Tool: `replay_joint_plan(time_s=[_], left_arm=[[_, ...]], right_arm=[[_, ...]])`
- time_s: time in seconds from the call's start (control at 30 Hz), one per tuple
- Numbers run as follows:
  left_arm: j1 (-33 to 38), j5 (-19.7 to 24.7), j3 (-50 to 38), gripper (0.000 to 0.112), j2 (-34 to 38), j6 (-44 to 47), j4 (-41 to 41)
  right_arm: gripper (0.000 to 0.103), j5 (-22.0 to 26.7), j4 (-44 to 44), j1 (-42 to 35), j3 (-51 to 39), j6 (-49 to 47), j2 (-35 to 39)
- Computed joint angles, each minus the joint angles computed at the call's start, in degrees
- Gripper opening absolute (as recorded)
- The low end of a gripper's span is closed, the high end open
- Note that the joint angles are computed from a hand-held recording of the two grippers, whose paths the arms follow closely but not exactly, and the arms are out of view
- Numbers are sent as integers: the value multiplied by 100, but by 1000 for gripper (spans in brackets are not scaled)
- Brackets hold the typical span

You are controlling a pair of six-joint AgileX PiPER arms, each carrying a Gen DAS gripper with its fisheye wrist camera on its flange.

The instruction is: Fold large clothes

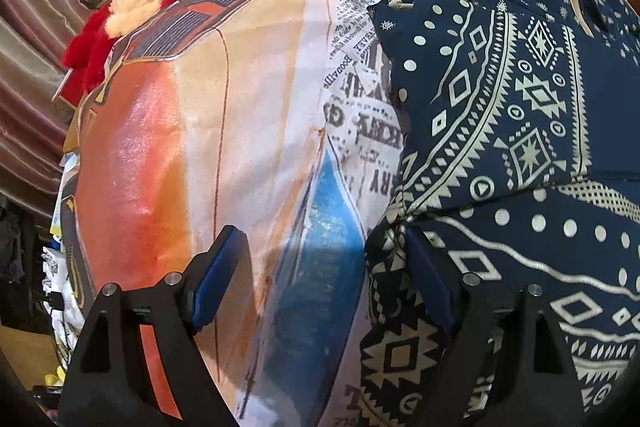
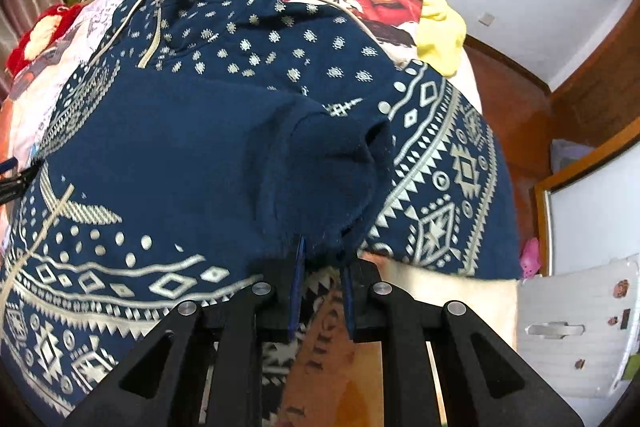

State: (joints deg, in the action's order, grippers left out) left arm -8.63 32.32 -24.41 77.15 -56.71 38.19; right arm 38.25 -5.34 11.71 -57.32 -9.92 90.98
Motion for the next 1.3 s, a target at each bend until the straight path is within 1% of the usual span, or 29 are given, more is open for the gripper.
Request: replay_joint_plan(time_s=[0.03,0.07,0.1,0.13,0.17,0.2,0.23,0.27,0.3,0.33,0.4,0.43,0.5,0.53,0.57,0.6,0.67,0.73,0.8,0.9,1.0,1.13,1.2,1.27,1.3], left_arm=[[-23,84,-1,83,-63,112,-125],[27,153,4,83,-179,362,-317],[57,242,9,83,-319,591,-487],[8,375,1,83,-456,710,-587],[-41,519,-7,83,-607,807,-636],[-180,785,-39,83,-853,836,-606],[-343,1005,-87,83,-1023,777,-547],[-464,1196,-160,83,-1160,758,-514],[-573,1438,-301,83,-1339,795,-509],[-675,1588,-422,83,-1421,752,-487],[-809,1828,-744,83,-1551,695,-441],[-759,1839,-904,83,-1566,786,-464],[-785,1821,-1189,83,-1489,809,-492],[-867,1800,-1388,83,-1362,765,-495],[-902,1750,-1544,83,-1231,760,-517],[-910,1662,-1731,83,-1042,786,-588],[-1012,1543,-2041,83,-646,753,-716],[-1149,1369,-2315,83,-193,746,-877],[-1273,1195,-2579,83,266,788,-1049],[-1520,1047,-3052,83,1049,779,-1249],[-1622,942,-3511,83,1761,1009,-1651],[-1711,935,-4048,83,2534,1190,-1990],[-1757,920,-4199,83,2751,1168,-2003],[-1847,898,-4281,83,2888,875,-1783],[-1869,870,-4283,83,2909,773,-1713]], right_arm=[[18,-22,-331,51,105,262,-87],[26,-47,-891,187,187,752,-111],[51,-117,-1464,223,375,1131,-238],[72,-298,-2037,261,610,1581,-402],[77,-466,-2446,217,814,1862,-579],[78,-552,-2625,122,941,1954,-707],[78,-625,-2575,-37,1005,1882,-784],[78,-647,-2296,-194,997,1613,-840],[78,-692,-1788,-493,966,1137,-914],[78,-689,-1215,-830,895,576,-973],[79,-502,-69,-1441,629,-476,-975],[81,-356,504,-1723,480,-994,-941],[85,208,1649,-2343,29,-1872,-723],[86,581,2213,-2701,-241,-2251,-535],[87,885,2571,-2934,-464,-2401,-351],[87,1197,2892,-3174,-703,-2498,-132],[87,1562,3334,-3462,-811,-2487,84],[87,2017,3699,-3768,-1179,-2298,624],[87,2181,3843,-3872,-1392,-2120,1031],[87,2196,3931,-3896,-1568,-1897,1503],[87,2222,4049,-3954,-1749,-1783,1895],[87,1963,4211,-3885,-1871,-1822,2161],[86,1795,4201,-3794,-1999,-1793,2274],[79,1492,4196,-3701,-2002,-1815,2280],[68,1377,4167,-3661,-2029,-1790,2305]])
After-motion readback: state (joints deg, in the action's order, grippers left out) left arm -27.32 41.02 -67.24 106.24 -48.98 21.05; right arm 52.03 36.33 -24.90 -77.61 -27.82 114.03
